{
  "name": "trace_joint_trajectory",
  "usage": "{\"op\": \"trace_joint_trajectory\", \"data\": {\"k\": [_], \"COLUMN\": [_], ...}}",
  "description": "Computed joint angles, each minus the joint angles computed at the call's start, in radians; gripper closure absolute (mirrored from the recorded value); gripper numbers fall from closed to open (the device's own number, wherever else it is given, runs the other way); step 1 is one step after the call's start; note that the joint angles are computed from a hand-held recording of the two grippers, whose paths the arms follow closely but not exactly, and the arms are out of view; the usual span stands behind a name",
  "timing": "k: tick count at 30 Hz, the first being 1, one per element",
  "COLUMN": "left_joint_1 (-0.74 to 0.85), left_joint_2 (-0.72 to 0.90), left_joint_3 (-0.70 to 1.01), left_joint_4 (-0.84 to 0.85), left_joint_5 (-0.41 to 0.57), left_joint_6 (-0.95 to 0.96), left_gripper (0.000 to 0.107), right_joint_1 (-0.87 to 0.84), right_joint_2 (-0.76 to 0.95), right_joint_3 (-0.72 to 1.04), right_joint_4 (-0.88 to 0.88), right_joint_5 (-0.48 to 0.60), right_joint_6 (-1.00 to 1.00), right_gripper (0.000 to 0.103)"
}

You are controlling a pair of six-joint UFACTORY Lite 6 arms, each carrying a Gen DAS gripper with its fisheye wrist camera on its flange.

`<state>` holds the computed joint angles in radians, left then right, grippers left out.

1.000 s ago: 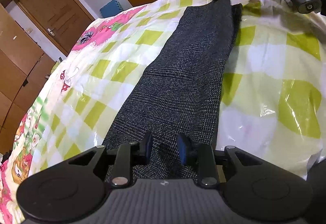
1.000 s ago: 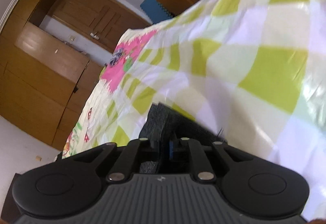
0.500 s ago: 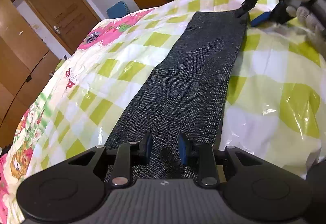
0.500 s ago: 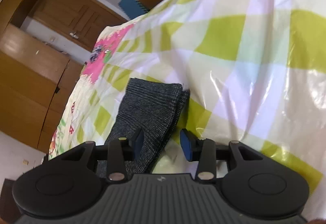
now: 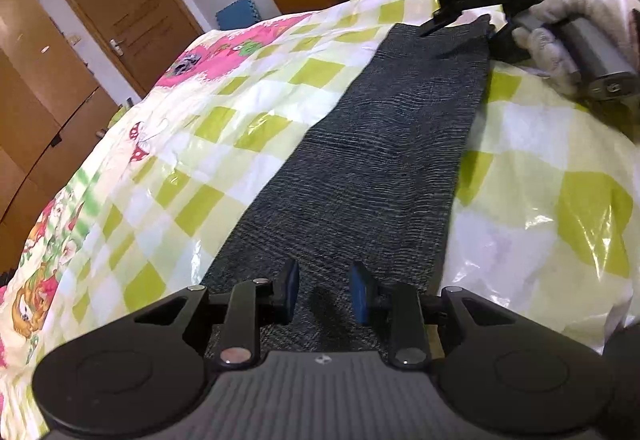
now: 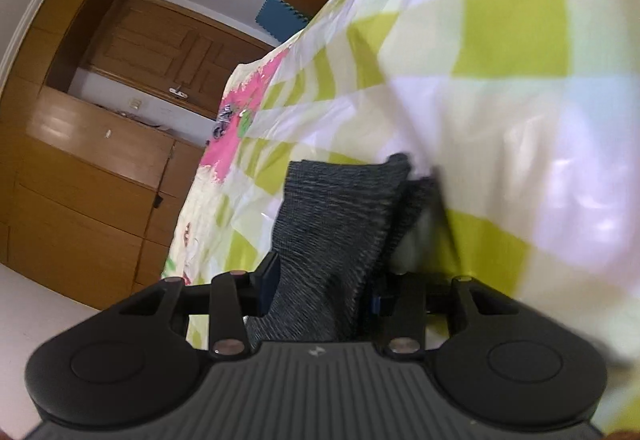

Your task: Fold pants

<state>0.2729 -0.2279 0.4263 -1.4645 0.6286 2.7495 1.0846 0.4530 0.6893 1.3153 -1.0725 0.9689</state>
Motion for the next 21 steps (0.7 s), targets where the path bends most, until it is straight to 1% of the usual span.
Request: {"op": "trace_joint_trajectory", "data": {"k": [1,2,3,5,7,10,12,14,16,17,19,21], "left_joint_1": [0.001,-0.001,-0.007,-0.028,-0.049,-0.108,-0.156,-0.234,-0.275,-0.267,-0.195,-0.086], "left_joint_2": [-0.001,0.003,0.010,0.023,0.032,-0.013,-0.042,-0.050,-0.078,-0.087,-0.093,-0.091], "left_joint_3": [0.000,0.004,0.010,0.019,0.015,-0.031,-0.057,-0.065,-0.071,-0.062,-0.033,-0.021], "left_joint_4": [-0.009,-0.014,-0.014,-0.006,0.000,-0.017,-0.010,-0.018,-0.024,0.000,0.053,0.043], "left_joint_5": [-0.005,-0.014,-0.025,-0.051,-0.053,-0.051,-0.034,-0.043,-0.031,-0.013,0.042,0.076], "left_joint_6": [-0.001,-0.006,-0.016,-0.053,-0.081,-0.097,-0.143,-0.206,-0.247,-0.294,-0.356,-0.299], "left_gripper": [0.064,0.064,0.064,0.064,0.064,0.064,0.064,0.064,0.061,0.061,0.061,0.061], "right_joint_1": [-0.015,-0.031,-0.022,0.025,0.070,0.177,0.263,0.339,0.383,0.402,0.408,0.394], "right_joint_2": [0.002,0.000,0.008,0.006,-0.027,-0.122,-0.181,-0.238,-0.294,-0.330,-0.367,-0.391], "right_joint_3": [0.021,0.028,0.020,-0.019,-0.062,-0.147,-0.195,-0.234,-0.244,-0.246,-0.214,-0.150], "right_joint_4": [-0.011,-0.039,-0.048,-0.011,0.047,0.207,0.350,0.484,0.589,0.619,0.629,0.617], "right_joint_5": [0.016,0.028,0.006,-0.080,-0.110,-0.126,-0.145,-0.172,-0.196,-0.214,-0.241,-0.271], "right_joint_6": [-0.027,-0.020,0.030,0.121,0.134,0.078,0.049,0.020,-0.059,-0.112,-0.230,-0.388], "right_gripper": [0.069,0.082,0.096,0.097,0.097,0.097,0.097,0.097,0.097,0.097,0.097,0.097]}}
